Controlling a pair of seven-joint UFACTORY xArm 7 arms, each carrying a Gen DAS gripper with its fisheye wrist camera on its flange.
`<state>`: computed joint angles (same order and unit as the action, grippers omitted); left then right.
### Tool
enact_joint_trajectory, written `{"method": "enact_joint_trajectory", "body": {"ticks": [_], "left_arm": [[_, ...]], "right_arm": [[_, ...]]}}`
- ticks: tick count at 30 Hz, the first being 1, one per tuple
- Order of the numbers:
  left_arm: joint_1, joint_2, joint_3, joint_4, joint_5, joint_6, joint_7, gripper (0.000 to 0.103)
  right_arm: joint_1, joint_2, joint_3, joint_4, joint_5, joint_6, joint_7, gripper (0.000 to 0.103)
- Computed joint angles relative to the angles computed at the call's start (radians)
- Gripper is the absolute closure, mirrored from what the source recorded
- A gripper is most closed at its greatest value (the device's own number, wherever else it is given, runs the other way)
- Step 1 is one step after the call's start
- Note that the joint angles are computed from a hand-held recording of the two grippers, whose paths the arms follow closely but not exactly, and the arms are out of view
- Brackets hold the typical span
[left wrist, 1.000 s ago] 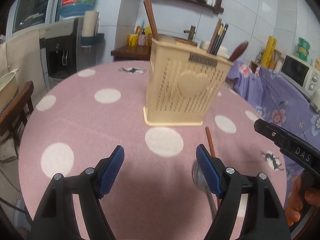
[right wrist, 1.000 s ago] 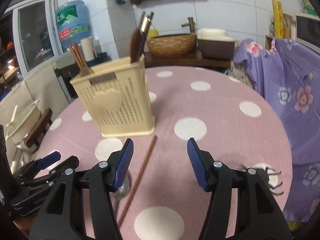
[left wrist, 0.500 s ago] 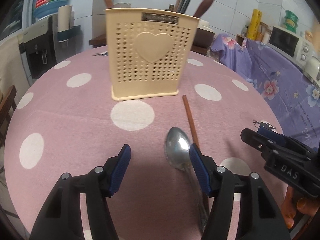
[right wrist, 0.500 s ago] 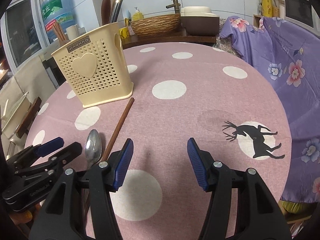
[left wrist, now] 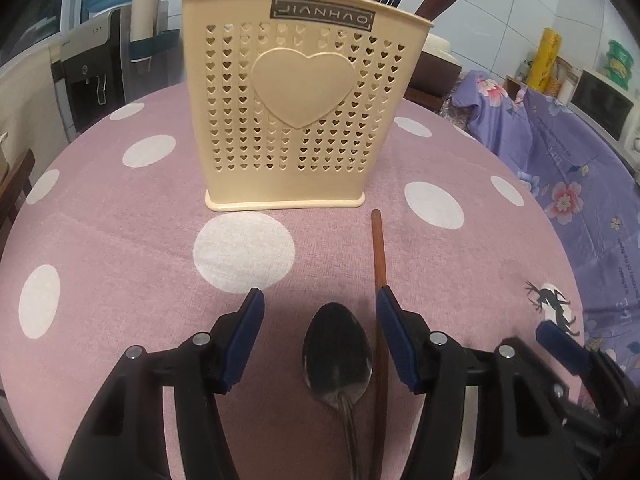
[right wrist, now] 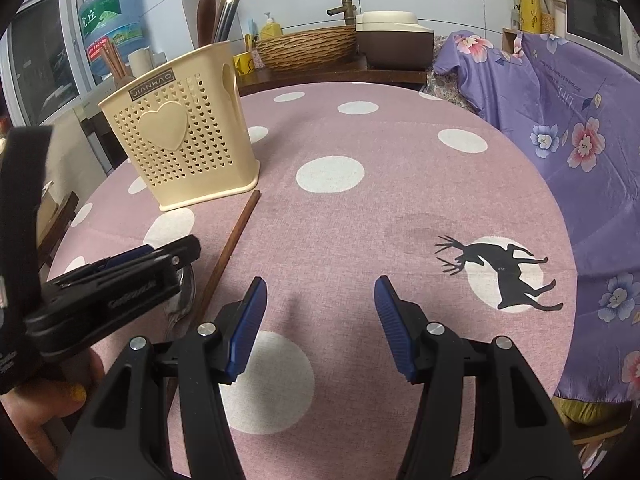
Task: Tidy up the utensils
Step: 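Close the left tool on the steel spoon while the right tool grips the wooden chopstick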
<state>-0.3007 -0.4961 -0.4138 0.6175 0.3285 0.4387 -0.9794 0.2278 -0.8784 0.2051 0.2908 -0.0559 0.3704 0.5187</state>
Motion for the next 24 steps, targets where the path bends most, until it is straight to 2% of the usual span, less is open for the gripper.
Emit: {"method": "enact_joint_trajectory", "body": {"ticks": [7,11,18,22,24], "left_arm": [[0.001,0.047,-0.018,0.039,0.044,0.066,-0.006,0.056],[-0.030,0.039,0.005,0.033,0.031,0.076,0.014,0.056],[-0.044,0.005,-0.012,0.012,0.035,0.092,0.003,0.057],[-0.041,0.002,-0.012,0.009,0.041,0.093,-0.001,0.065],[-0.047,0.002,-0.003,0.009,0.033,0.091,0.012,0.065]], "right_arm": [[0.006,-0.005,-0.005,-0.001,0.004,0.004,-0.001,0.046],[0.013,-0.005,-0.012,-0.003,0.011,0.004,-0.001,0.046],[0.019,-0.003,-0.012,-0.003,0.017,0.005,-0.002,0.046],[0.028,-0.002,-0.021,-0.005,0.025,0.005,-0.007,0.046],[0.027,-0.002,-0.020,-0.004,0.028,0.008,-0.006,0.046]]}}
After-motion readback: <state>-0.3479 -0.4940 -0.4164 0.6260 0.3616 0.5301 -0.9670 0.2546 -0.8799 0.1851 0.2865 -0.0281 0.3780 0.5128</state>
